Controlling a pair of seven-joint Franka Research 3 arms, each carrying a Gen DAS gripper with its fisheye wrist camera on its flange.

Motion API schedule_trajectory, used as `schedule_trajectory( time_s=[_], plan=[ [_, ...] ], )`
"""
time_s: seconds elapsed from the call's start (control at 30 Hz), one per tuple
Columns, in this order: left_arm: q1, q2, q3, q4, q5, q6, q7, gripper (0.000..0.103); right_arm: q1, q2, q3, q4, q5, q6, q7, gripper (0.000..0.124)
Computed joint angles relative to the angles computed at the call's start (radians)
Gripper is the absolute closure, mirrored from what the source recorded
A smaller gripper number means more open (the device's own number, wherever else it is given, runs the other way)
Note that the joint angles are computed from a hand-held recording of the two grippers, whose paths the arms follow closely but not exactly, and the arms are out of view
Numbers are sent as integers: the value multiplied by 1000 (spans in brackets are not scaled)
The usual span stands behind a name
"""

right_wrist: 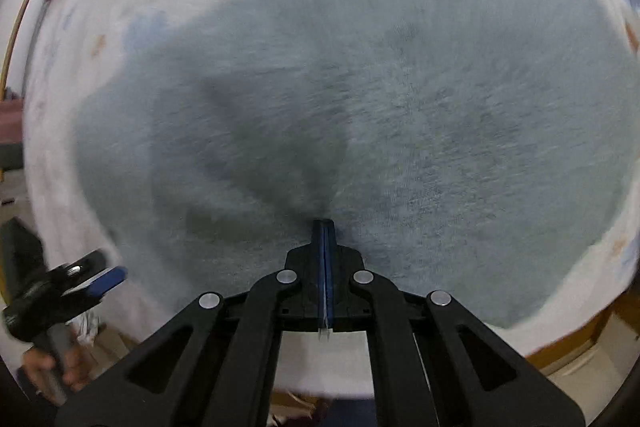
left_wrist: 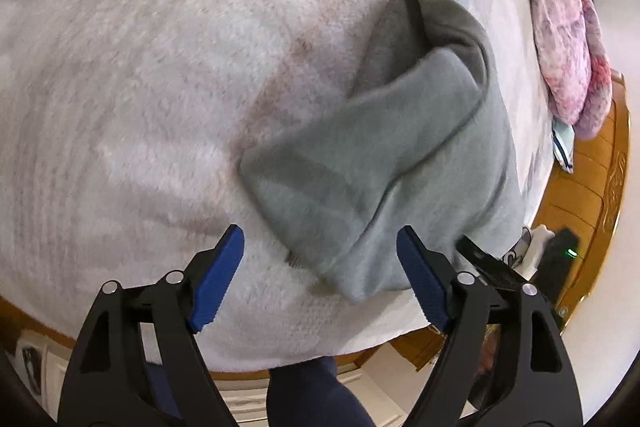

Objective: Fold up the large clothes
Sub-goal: 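Release the folded hoodie and press it flat with the right tool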

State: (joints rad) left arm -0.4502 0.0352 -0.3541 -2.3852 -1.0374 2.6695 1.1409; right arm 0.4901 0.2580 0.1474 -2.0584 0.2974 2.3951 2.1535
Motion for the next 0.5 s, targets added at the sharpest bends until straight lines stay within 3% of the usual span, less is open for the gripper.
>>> schedule_trajectory(
  time_s=[0.1,0.3,0.43,0.5],
  plan=[
    [3,49,-11,33,-53,-9,73,23,4,-5,-5,4,-11,-11,29,124],
    [-26,56,-60,11,-196,106,128,20,-2,-109,21,-88,66,-18,-3,123],
    [-60,57,-83,2,-343,200,152,20,-17,-81,36,-155,209,38,-101,124],
    [-77,57,-84,1,-356,229,135,20,-30,-68,38,-166,279,60,-136,124]
  ],
)
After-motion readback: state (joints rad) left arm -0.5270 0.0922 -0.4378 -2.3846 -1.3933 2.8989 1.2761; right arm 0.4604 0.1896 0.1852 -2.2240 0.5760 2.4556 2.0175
